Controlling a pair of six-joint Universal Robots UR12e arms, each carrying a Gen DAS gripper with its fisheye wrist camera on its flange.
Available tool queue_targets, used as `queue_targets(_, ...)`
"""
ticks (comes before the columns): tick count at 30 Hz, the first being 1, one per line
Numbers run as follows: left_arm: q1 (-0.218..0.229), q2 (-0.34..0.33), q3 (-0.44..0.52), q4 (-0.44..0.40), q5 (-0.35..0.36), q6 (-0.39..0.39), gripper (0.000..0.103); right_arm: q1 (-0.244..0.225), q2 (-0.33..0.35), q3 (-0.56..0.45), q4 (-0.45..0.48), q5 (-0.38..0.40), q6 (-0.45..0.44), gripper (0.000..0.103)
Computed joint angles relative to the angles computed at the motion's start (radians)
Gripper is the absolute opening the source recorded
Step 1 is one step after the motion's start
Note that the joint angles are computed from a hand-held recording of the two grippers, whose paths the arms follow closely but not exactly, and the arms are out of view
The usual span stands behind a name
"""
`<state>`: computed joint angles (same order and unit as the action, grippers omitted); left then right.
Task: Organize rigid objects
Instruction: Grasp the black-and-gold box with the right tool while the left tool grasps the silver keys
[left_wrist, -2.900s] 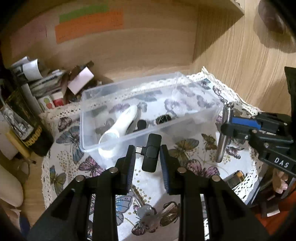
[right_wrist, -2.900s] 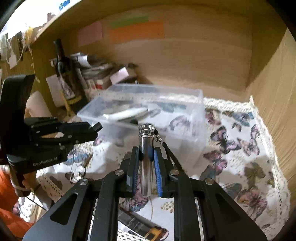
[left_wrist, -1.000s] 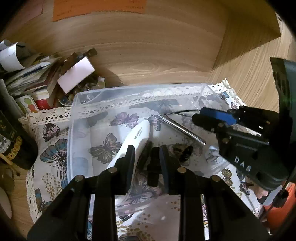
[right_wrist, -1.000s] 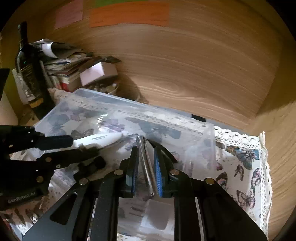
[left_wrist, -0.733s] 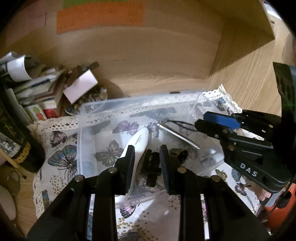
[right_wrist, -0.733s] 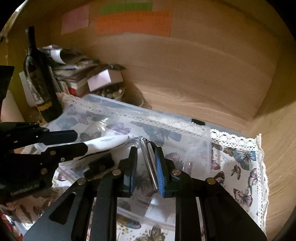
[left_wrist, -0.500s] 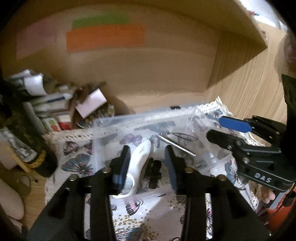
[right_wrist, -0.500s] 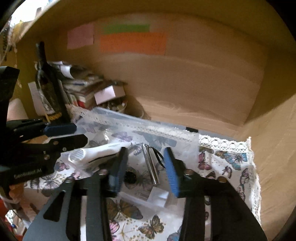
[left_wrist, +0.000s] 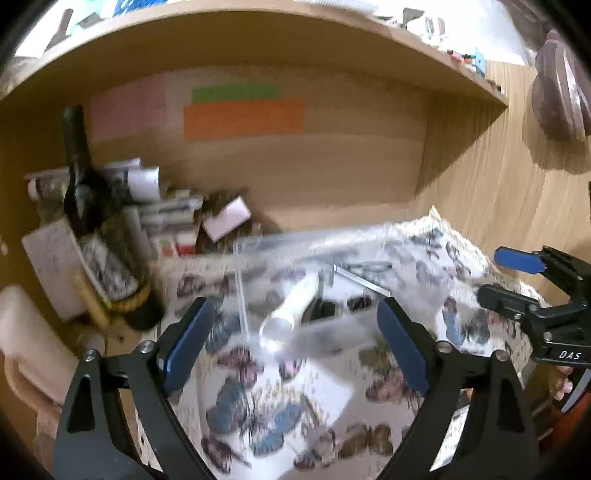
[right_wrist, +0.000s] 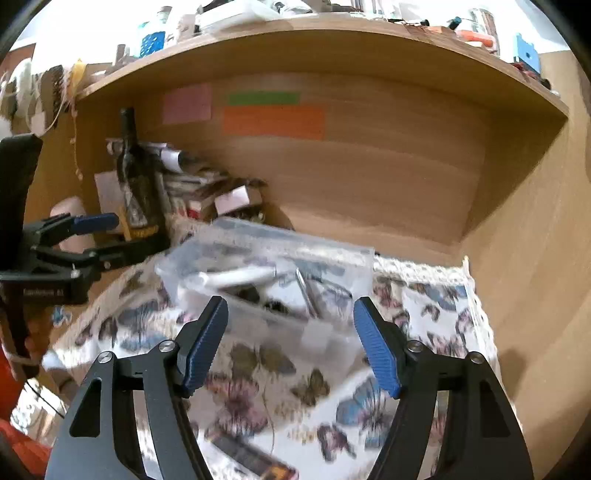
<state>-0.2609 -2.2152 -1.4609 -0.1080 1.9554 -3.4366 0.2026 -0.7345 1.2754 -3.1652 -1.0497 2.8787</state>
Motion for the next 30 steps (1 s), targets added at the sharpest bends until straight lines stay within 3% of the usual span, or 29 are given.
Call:
queue_targets(7, -0.007, 0.020, -0.055, -0.074, -0.029, -0.073, 0.091, -0.006, -0.021, 0.080, 0.032, 0.017, -0.021, 0.072)
queue_targets(16, -0.018, 0.008, -0.078, -0.142, -0.072, -0.103, 0.091, 0.001, -0.006, 0.085, 0.229, 0.044, -0.076, 0.072)
queue_targets(21, -0.009, -0.004, -0.075, -0.174, -0.103, -0.153, 0.091, 0.010, 0.008, 0.075, 0.256, -0.006, -0.088, 0.072)
queue_targets(23, -0.002, -0.006, -0.070, -0.192, -0.131, -0.155, 0.085, 0.010, 0.012, 0.067, 0.270, -0.015, -0.087, 0.071)
queue_targets(30, -0.004, -0.017, -0.063, -0.217, -0.180, -0.085, 0.073, 0.006, 0.014, 0.073, 0.235, -0.034, -0.067, 0.043)
